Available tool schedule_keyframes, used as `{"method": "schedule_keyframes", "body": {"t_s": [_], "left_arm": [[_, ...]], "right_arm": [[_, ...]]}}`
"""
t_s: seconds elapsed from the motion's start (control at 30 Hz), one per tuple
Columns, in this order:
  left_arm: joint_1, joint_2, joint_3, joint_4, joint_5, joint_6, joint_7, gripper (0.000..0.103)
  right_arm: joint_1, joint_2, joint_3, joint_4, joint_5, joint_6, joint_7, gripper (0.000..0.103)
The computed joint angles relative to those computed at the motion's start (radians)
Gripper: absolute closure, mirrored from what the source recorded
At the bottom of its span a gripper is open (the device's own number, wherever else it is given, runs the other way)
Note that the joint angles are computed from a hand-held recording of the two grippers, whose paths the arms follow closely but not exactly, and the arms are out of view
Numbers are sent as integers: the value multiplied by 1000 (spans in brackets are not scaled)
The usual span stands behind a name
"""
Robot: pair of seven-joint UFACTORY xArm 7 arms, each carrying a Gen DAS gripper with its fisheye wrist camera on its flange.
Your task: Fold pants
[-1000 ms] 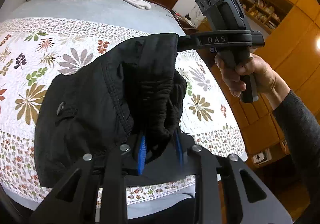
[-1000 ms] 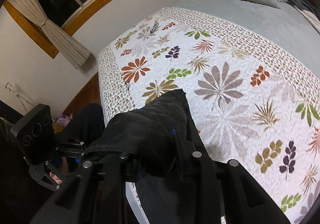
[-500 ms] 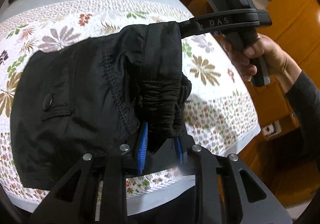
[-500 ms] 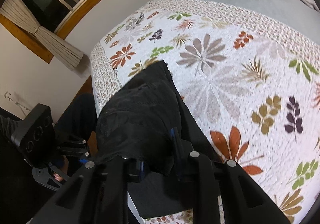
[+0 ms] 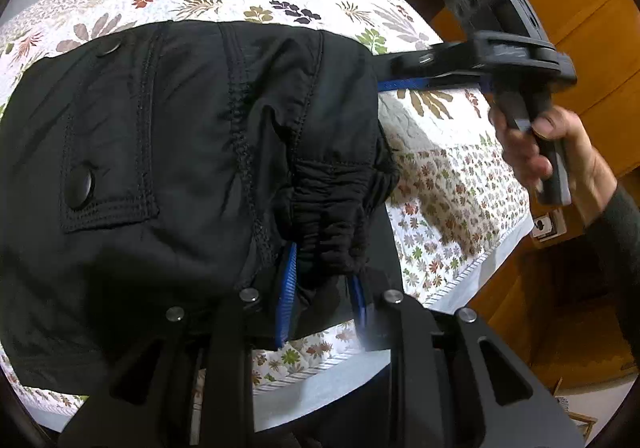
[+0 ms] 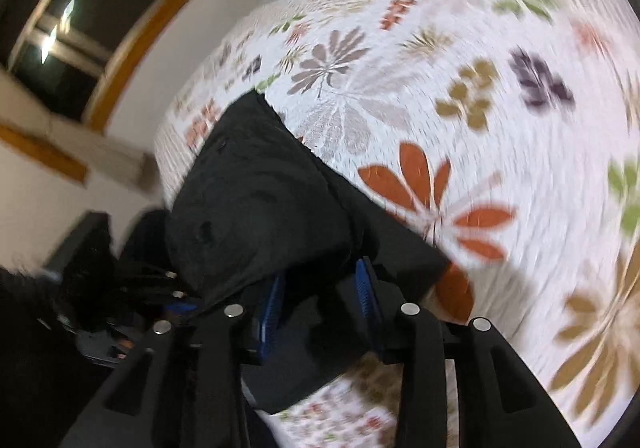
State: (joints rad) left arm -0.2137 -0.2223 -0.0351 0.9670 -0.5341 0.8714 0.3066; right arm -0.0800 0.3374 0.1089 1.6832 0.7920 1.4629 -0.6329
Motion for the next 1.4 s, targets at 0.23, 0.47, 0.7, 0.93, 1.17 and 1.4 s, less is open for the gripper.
{"method": "schedule_keyframes", "body": {"t_s": [0.23, 0.47, 0.7, 0.93, 1.17, 1.4], "left_arm": [[-12, -51, 18, -3, -45, 72, 87, 52], [35, -156, 106, -23, -98, 154, 149, 40], [117, -112, 132, 17, -38, 140, 120, 32], [171, -85, 141, 37, -14, 143, 112, 32], [188, -93, 149, 34, -10, 149, 140, 32], [198, -46, 142, 37, -14, 137, 147, 29]], "right_arm": [[-106, -112, -1, -346, 487, -5, 83, 15], [-13, -144, -35, -427, 530, -89, 91, 13], [45, -119, -10, -409, 554, -150, 64, 29], [55, -155, -12, -387, 524, -125, 44, 83], [40, -194, -52, -400, 486, -126, 76, 84], [48, -195, -55, -467, 464, -197, 66, 83]]}}
